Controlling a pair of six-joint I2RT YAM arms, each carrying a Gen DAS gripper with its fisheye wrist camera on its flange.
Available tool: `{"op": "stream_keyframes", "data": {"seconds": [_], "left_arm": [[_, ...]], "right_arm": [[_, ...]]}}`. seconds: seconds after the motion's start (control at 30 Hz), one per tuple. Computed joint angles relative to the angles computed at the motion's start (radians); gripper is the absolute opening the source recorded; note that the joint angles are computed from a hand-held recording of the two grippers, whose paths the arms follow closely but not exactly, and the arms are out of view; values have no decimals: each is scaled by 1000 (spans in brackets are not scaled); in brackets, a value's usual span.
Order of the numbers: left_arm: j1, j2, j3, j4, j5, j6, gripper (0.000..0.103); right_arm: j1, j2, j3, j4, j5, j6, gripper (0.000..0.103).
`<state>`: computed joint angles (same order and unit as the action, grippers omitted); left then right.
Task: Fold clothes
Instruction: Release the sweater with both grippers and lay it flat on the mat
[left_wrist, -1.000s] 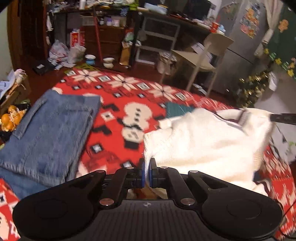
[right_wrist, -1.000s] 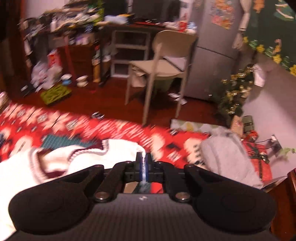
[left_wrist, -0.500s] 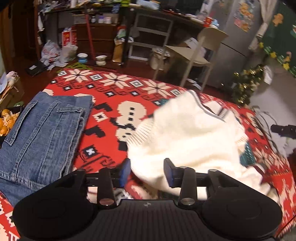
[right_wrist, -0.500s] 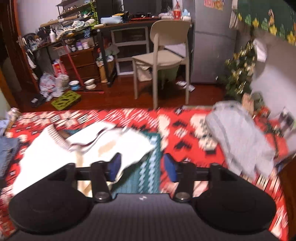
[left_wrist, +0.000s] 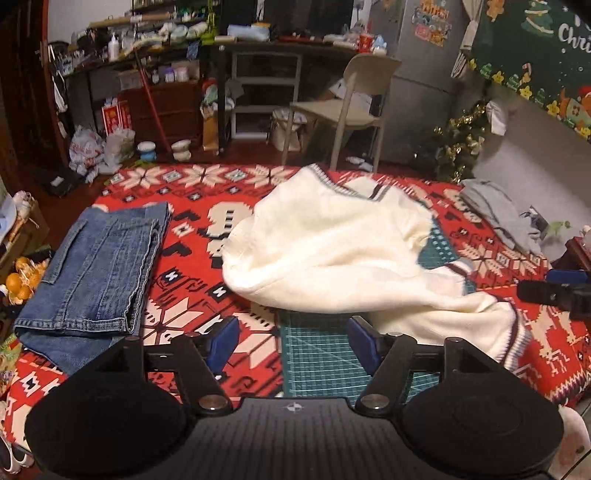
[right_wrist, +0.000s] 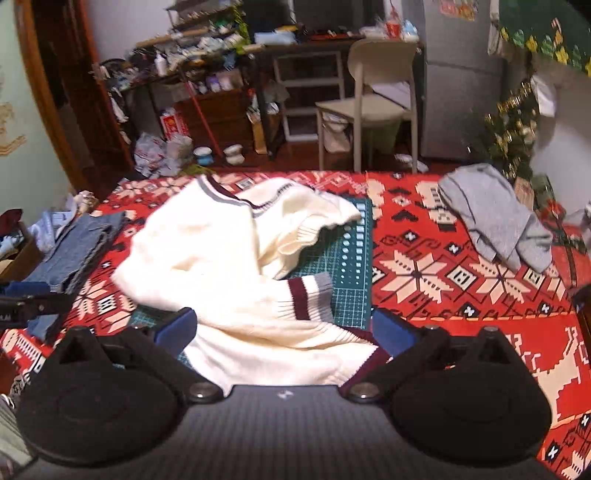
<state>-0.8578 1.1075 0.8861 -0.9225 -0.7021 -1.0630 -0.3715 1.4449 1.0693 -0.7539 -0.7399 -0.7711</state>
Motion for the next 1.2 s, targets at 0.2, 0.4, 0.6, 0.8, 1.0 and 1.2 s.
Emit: {"op": "stream_keyframes", "data": {"seconds": [0.2, 0.4, 0.6, 0.8, 1.0, 1.2], "left_arm": [[-150, 87, 89, -80, -84, -242, 78], [-199, 259, 241, -258, -124, -398, 78], [-174, 359, 370, -393, -151, -441, 85], [-103, 325, 321, -236, -241, -246, 100], [200, 179, 79, 351, 156, 214, 99], [318, 284, 196, 263, 131, 327, 99]], "right_arm": [[-75, -65, -41, -28, -85, -103, 102], [-83, -26, -26, 12, -112, -239, 102], [-82, 67, 42, -59, -148, -361, 102], [-52, 96, -12, 78, -172, -339, 102], [39, 207, 42, 181, -98, -192, 102], [126, 290, 192, 123, 94, -88, 101]]}}
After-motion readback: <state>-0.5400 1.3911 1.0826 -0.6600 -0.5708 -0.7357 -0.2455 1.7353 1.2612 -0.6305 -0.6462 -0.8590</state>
